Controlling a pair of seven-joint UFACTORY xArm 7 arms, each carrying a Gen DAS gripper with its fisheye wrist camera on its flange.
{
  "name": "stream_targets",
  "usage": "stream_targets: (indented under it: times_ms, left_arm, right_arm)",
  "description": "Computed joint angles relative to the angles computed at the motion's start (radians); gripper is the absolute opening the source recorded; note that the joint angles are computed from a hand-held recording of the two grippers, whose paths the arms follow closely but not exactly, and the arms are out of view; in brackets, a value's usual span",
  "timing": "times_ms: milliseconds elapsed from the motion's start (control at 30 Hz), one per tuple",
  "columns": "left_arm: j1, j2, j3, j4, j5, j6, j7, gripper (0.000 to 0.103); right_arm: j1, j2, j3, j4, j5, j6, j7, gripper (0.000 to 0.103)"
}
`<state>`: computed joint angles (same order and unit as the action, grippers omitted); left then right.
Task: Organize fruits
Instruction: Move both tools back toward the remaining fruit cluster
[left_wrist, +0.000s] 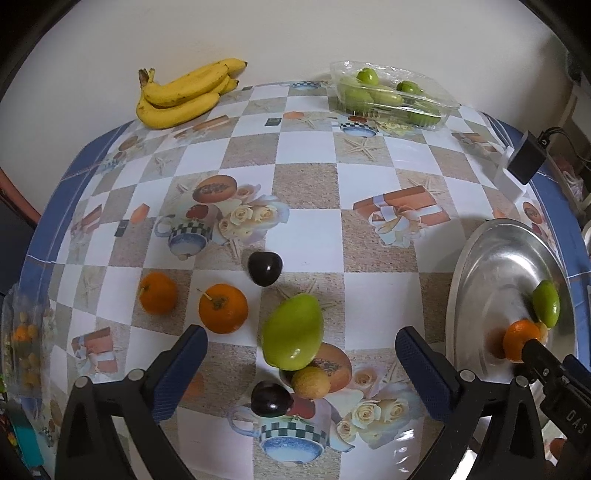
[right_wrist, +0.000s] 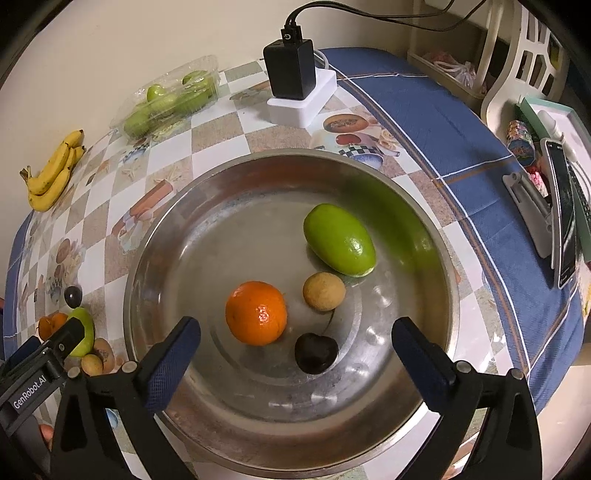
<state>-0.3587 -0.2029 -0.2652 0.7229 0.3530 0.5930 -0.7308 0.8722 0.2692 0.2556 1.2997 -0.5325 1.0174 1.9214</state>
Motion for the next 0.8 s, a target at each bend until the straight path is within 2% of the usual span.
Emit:
stream_targets:
  times_ms: [167, 367, 800]
  left_arm:
    - [0.003, -0.009, -0.002, 0.003, 0.022, 0.013, 0.016, 0.103]
    - [0.009, -0.03, 0.015, -0.008, -0.009, 0.007, 0.057, 0.103]
    - [0.099, -0.109, 0.033, -0.049, 0.024, 0.034, 0.087, 0.103]
  right_arm:
    - [0.002, 0.008, -0.001, 0.009, -0.007, -0.018, -0.008, 0.103]
    - [0.012, 0.02, -0.006, 0.031, -0.01, -0.011, -0.013, 0.103]
    - [0.057, 0.098, -0.027, 0.167, -0.033, 0.007, -0.097, 0.103]
